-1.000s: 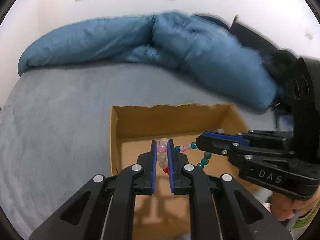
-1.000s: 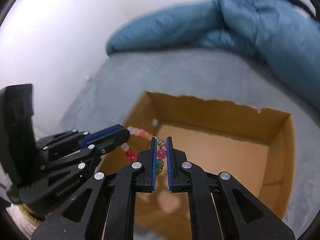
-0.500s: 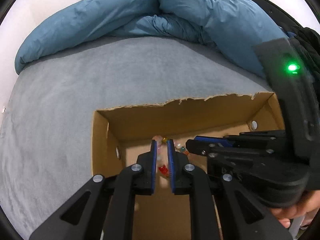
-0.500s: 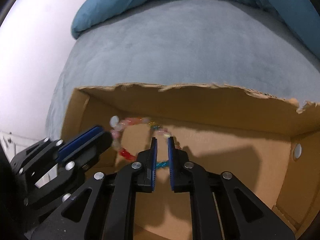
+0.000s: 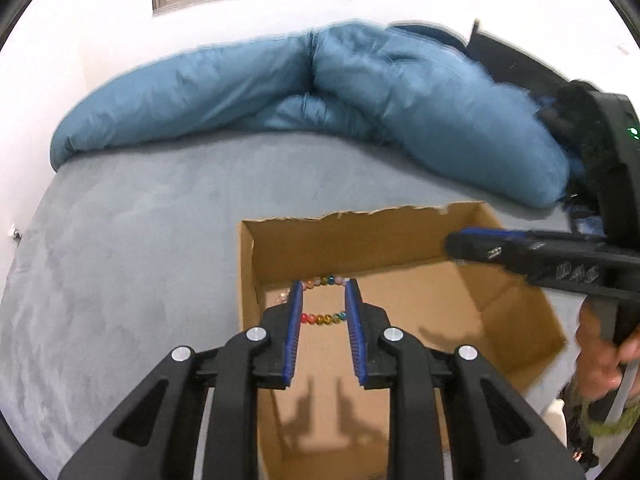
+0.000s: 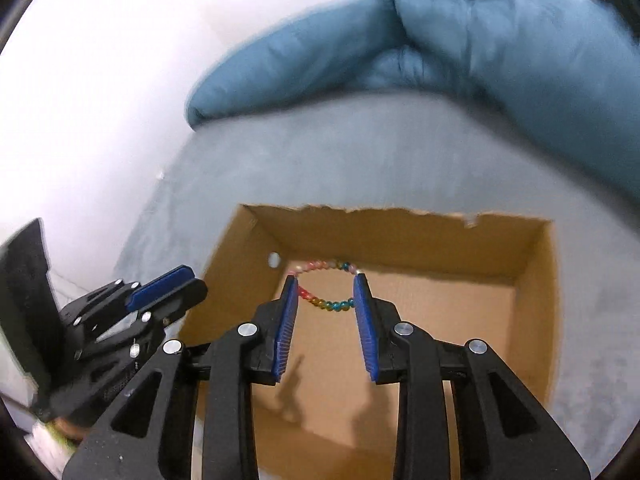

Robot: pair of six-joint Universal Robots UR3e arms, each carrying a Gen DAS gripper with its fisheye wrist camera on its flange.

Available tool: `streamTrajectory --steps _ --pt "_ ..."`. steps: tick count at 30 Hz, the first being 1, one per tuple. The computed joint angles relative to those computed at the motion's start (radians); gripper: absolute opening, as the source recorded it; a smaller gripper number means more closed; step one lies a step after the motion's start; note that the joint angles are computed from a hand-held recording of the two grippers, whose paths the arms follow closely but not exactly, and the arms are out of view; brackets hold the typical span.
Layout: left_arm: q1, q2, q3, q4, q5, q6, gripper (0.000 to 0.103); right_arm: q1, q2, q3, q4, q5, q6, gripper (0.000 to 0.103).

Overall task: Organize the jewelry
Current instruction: 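Move both grippers to the purple smartwatch beside the box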

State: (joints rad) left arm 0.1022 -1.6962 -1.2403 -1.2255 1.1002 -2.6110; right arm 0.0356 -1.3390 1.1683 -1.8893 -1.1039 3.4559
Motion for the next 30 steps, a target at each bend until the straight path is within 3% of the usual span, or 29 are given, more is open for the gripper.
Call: streamTrajectory --steps 2,4,7,10,12,16,22,26,30 --pt "0.090 0.146 -0.139 -0.017 -0.098 0.078 0.022 -0.006 -0.147 0.103 -0.028 -0.031 -0.025 0.031" --pt "0.205 0.300 -0.256 -0.115 -0.206 0.194 0.024 -0.004 -0.322 0.219 -0.027 -0.062 -0.048 0.031" --pt "0.393 0.486 -0.349 -0.408 -0.335 0.436 0.028 -0.010 -0.520 0.367 0.002 -0.059 -0.068 0.032" --pt "0.526 0.596 -0.412 -0.671 -0.376 0.650 0.036 0.064 -0.632 0.515 -0.027 -0.108 -0.001 0.037" --pt "0.557 0.633 -0.466 -0.771 -0.343 0.735 0.039 0.112 -0.662 0.613 -0.065 -0.127 0.043 0.037" --pt "0.476 0.662 -0.661 -0.590 -0.256 0.626 0.042 0.206 -0.612 0.734 -0.177 -0.200 0.118 0.037" --pt "0.286 0.548 -0.840 -0.169 -0.177 0.370 0.042 0.272 -0.490 0.810 -0.357 -0.236 0.183 0.037" --pt "0.220 0.478 -0.875 -0.045 -0.144 0.288 0.042 0.318 -0.413 0.809 -0.415 -0.271 0.196 0.034" --pt "0.212 0.472 -0.893 -0.017 -0.147 0.261 0.042 0.354 -0.380 0.804 -0.430 -0.298 0.200 0.033"
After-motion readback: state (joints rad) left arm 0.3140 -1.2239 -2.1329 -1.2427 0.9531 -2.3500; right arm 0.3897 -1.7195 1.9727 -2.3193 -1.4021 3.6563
